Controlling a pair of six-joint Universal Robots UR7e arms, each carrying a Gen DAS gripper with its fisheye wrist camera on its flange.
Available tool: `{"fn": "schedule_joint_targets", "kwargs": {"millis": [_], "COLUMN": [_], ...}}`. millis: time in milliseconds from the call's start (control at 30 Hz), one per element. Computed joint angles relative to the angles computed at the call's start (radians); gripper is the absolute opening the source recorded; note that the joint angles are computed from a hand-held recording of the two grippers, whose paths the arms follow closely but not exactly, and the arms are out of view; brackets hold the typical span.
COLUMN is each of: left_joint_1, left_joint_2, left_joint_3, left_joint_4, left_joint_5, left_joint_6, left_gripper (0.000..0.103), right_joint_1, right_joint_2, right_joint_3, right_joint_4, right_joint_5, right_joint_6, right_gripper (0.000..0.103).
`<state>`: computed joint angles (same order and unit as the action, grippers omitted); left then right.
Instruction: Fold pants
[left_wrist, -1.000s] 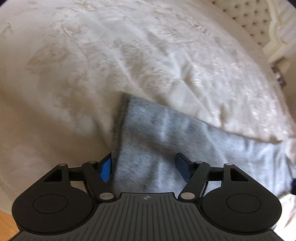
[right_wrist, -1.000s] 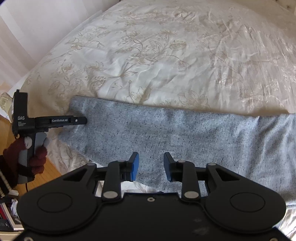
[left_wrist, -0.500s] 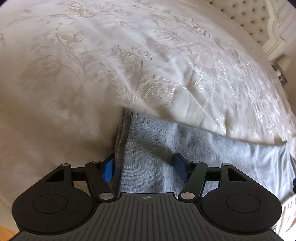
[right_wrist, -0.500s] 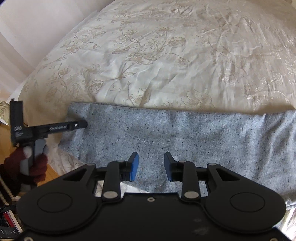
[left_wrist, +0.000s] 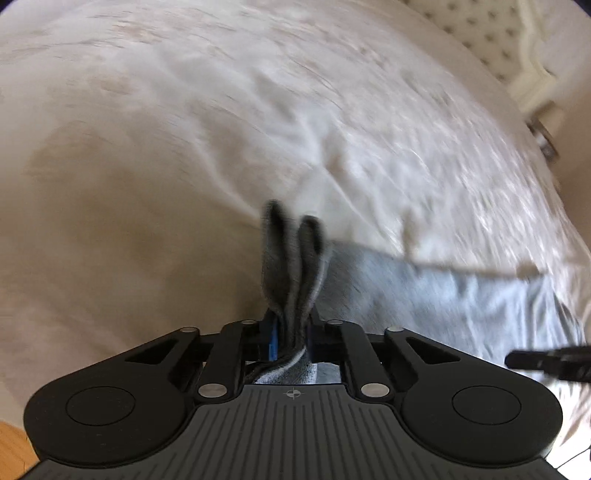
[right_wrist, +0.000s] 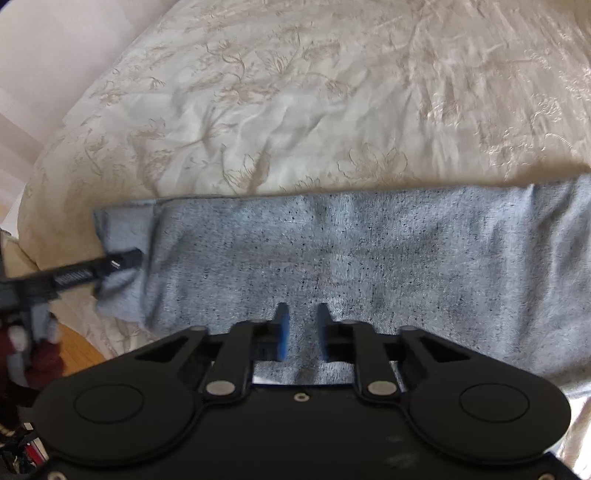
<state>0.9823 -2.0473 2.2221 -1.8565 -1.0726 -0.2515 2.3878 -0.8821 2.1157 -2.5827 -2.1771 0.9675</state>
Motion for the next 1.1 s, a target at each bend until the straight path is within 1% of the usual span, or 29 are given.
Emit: {"fn": "schedule_joint_targets", "kwargs": {"millis": [67,133,233,300,433,533,633,733,833,933,1033,1100], "left_joint_1": [0.007,0.026,0.028,0.012,-0.022,-0.055,-0.119,-0.188,-0.267,-0.354,-0.437,-0.499], "left_joint_2": [0.013,0.032,0.044,0.047,0.032,0.023,0.012,0.004,-0.001,0.002,0.019,0.040], "left_joint_3": [-0.027,-0.054,-0.082,-0.086,-0.094,-0.097,-0.096,-0.096,-0.091,-0.086,-0.074,-0.061], "left_joint_4": [0.012,0.017,0.044,0.052,0.071,0.080,0.105,0.133,0.153,0.190,0.192,0.177], "left_joint_5": [0.019,0.002,-0.013,-0.015,-0.029,-0.041,-0.021,-0.002,0.019,0.046,0.051,0.054], "left_joint_6": [-0.014,-0.014,-0.028,-0.050,-0.120,-0.182,-0.238,-0.309,-0.391,-0.485,-0.581,-0.626], "left_gripper": [0.011,0.011,0.011,0.011,0.011,0.011,0.011,0.011,0.011,0.011,0.011,0.009], "right_joint_1": [-0.007,-0.018,-0.054,-0.081,-0.141,-0.180,-0.163,-0.126,-0.111,-0.100,-0.094,-0.097], "right_joint_2": [0.022,0.042,0.058,0.070,0.104,0.120,0.095,0.052,0.025,0.028,-0.010,-0.063], "right_joint_3": [-0.010,-0.018,-0.011,-0.005,0.003,0.021,0.051,0.105,0.166,0.211,0.259,0.304], "right_joint_4": [-0.004,-0.017,-0.085,-0.118,-0.138,-0.186,-0.257,-0.310,-0.325,-0.334,-0.379,-0.410], "right_joint_5": [-0.025,-0.049,-0.051,-0.054,-0.053,-0.037,-0.037,-0.006,0.083,0.147,0.224,0.257], "right_joint_6": [-0.030,-0.054,-0.086,-0.101,-0.109,-0.139,-0.157,-0.180,-0.176,-0.166,-0.231,-0.249], "right_gripper": [0.005,0.005,0.005,0.005,0.005,0.002,0.002,0.003,0.003,0.003,0.003,0.004]}}
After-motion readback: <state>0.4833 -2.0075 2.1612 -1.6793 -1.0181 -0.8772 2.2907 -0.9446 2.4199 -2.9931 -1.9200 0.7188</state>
